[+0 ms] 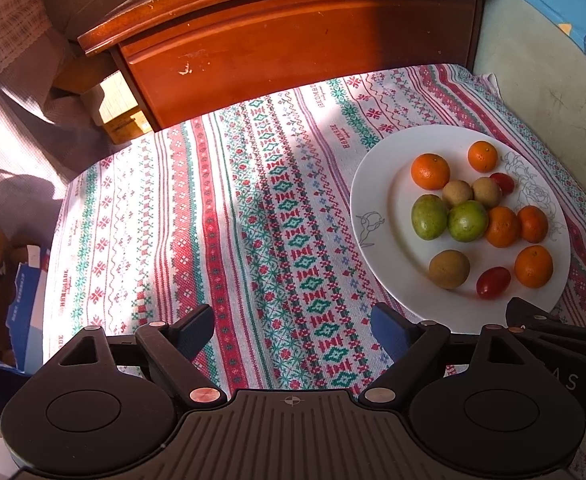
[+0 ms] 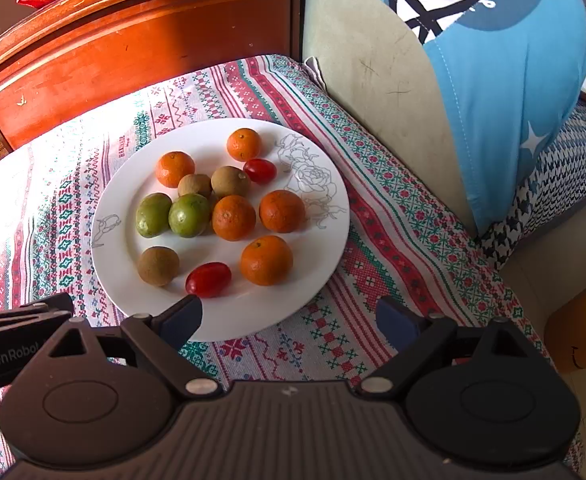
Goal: Organize fruits
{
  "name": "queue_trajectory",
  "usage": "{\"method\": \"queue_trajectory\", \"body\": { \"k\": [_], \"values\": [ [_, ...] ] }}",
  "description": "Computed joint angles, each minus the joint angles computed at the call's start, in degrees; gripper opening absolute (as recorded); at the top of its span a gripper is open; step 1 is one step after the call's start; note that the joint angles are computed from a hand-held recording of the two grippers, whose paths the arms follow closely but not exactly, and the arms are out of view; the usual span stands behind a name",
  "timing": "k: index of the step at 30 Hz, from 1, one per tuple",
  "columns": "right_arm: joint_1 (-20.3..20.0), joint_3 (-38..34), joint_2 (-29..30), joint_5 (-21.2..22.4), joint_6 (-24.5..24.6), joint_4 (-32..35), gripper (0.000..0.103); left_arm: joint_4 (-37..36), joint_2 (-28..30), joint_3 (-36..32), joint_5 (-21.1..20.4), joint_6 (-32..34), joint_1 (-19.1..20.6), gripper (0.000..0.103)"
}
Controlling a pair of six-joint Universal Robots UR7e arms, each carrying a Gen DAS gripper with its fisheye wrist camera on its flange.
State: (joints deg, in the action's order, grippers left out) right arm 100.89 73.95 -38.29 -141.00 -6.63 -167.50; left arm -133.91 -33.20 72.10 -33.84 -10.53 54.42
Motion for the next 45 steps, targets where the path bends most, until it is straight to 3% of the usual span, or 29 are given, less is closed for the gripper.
{"method": "queue_trajectory", "body": {
  "k": [12,32,36,45],
  "values": [
    [0.22,-0.12,0.69,-0.18,-2.04,-2.02,0.093,-0.33,-0.19,0.35,0.54,-0.18,-0.06,0.087],
    [1.71,1.75,1.35,1.60,-8.21,-5.79,0.093,-7.83,-4.50,6.91,1.40,1.72,-0.12,0.087],
    [1.99,2.94,1.08,3.48,-8.65,-6.41,0.093,-11.62,-6.01,9.29,2.28,4.22,-0.11,0.094],
    [2.45,8.11,0.37,9.20,-11.35,-8.37,0.093,-12.72,-9.94,12.83,0.94,4.15,0.69,0.095]
  ]
}}
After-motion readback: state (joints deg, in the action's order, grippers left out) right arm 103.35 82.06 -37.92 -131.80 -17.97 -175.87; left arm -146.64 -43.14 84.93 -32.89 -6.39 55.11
